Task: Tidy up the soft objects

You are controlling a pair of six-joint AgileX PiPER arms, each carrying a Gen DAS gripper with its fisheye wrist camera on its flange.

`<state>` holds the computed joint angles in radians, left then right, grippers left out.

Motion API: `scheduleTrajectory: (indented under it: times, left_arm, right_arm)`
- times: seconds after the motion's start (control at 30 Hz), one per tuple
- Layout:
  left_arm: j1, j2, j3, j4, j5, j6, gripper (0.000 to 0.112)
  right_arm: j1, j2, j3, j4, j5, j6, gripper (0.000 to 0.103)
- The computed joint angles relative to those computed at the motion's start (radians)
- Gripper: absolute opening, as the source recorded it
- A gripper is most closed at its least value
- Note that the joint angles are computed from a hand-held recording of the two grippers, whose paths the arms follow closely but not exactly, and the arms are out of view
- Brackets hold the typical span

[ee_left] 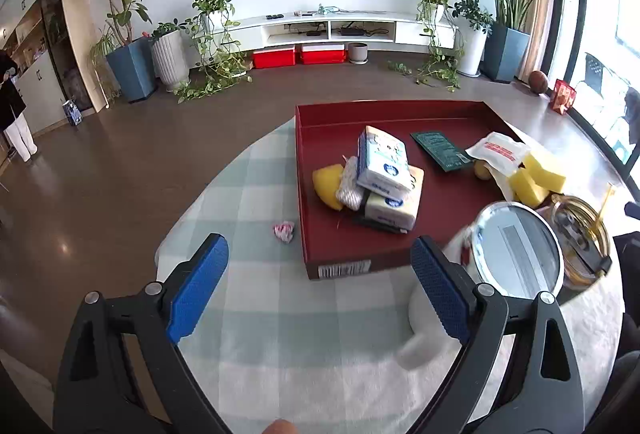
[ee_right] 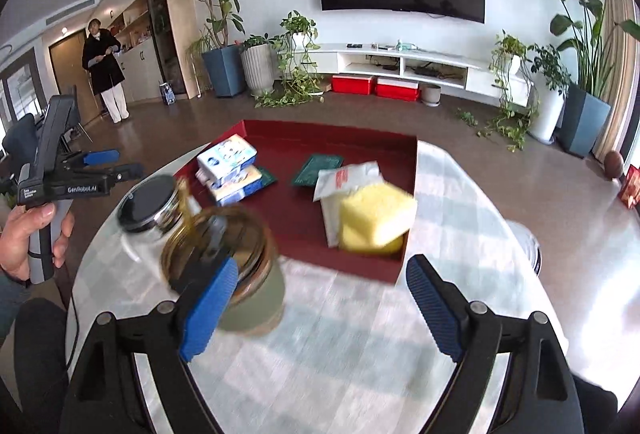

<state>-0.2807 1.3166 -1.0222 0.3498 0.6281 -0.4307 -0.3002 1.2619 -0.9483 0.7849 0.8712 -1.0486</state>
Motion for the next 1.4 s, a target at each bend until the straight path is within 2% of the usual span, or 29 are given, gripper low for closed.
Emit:
scheduleTrajectory:
  times: [0.37, 0.53, 0.73, 0.83, 0.93, 1.0, 1.13, 1.4]
  left_arm:
    - [-0.208, -0.172, 0.178, 0.200, 0.112, -0.332, 0.093]
    - [-0.252, -0.193, 0.215, 0.155, 0.136, -0.352, 0.093]
    - [-0.342, -0.220, 0.253, 0.183, 0.153, -0.459, 0.093]
    - [-0.379, -0.203, 0.249, 0.188, 0.174, -0.495, 0.094]
    - [-0.376, -0.201, 0.257, 0.128, 0.144, -0.449, 0.094]
    - [-0.377, -0.191, 0.251, 0.103, 0.153, -0.436, 0.093]
    - [-0.427, -0.182, 0.251, 0.163, 0.182, -0.517, 0.094]
    - [-0.535, -0.183, 0.265, 0.294, 0.221, -0.674, 0.098]
  right_arm:
    - [-0.094, -0.218, 0.240, 0.025, 0.125, -0.028, 0.088]
    - [-0.143, -0.276, 0.305, 0.037, 0.161, -0.044, 0.088]
    - [-0.238, -0.315, 0.337, 0.065, 0.243, -0.099, 0.088]
    - [-0.241, -0.335, 0.354, 0.066, 0.251, -0.101, 0.088]
    - [-0.249, -0.355, 0.370, 0.070, 0.267, -0.104, 0.088]
    - [-0.247, -0.367, 0.378, 0.069, 0.274, -0.106, 0.088]
    - [-0.213, -0.384, 0.376, 0.042, 0.258, -0.079, 0.088]
    - [-0.217, -0.404, 0.325, 0.032, 0.291, -0.056, 0.088]
